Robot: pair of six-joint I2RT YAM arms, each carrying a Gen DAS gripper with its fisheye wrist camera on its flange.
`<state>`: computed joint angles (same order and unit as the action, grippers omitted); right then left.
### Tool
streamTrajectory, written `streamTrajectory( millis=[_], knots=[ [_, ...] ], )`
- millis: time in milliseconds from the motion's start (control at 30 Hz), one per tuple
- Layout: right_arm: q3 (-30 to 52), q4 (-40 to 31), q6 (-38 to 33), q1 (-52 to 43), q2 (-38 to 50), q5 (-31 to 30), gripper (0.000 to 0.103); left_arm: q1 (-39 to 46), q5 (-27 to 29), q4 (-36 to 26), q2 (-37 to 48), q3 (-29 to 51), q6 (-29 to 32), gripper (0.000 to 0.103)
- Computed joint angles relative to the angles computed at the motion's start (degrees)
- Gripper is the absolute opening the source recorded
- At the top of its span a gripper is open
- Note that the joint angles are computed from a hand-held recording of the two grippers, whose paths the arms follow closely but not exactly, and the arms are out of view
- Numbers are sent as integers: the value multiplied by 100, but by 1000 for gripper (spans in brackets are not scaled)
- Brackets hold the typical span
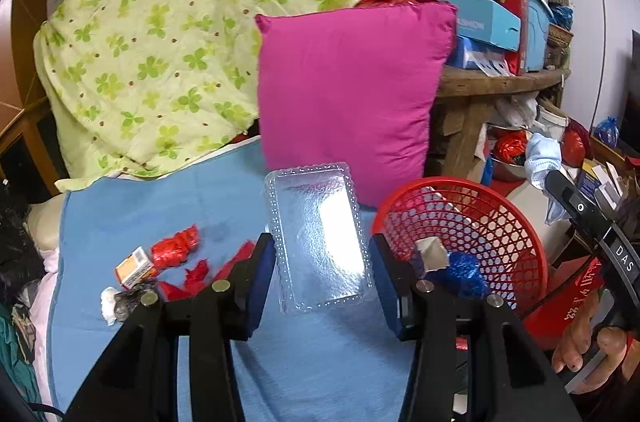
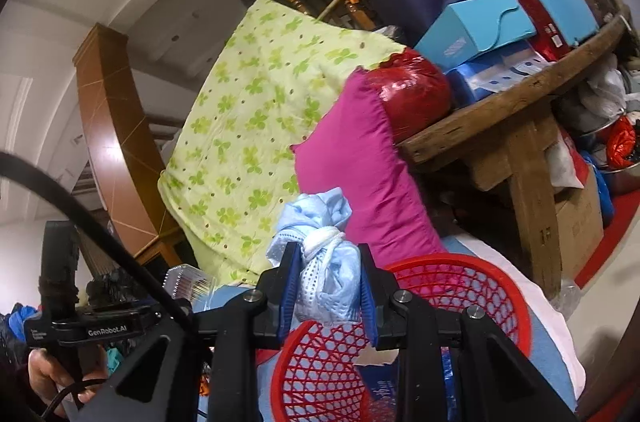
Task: Collect trash
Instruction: 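Carry the clear tray to the red basket with the left tool while the right drops the cloth there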
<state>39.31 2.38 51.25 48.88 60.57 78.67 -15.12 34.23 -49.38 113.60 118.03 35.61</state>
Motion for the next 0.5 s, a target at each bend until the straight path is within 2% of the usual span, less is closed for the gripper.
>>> streamTrajectory(
  millis=[267, 367, 400, 500],
  knots=[
    [-442, 429, -39, 121, -458, 190, 32, -343, 96, -106, -5, -95, 20, 50],
    [-283, -367, 659, 51, -471, 75, 32, -430, 247, -533, 258, 287, 114, 50],
    [-156, -851, 1047, -13, -435, -28, 32, -458, 290, -661, 353, 413, 136, 51],
    [-11, -1424, 1560, -132, -378, -298, 32, -552, 363, -974, 580, 686, 232, 51]
  ],
)
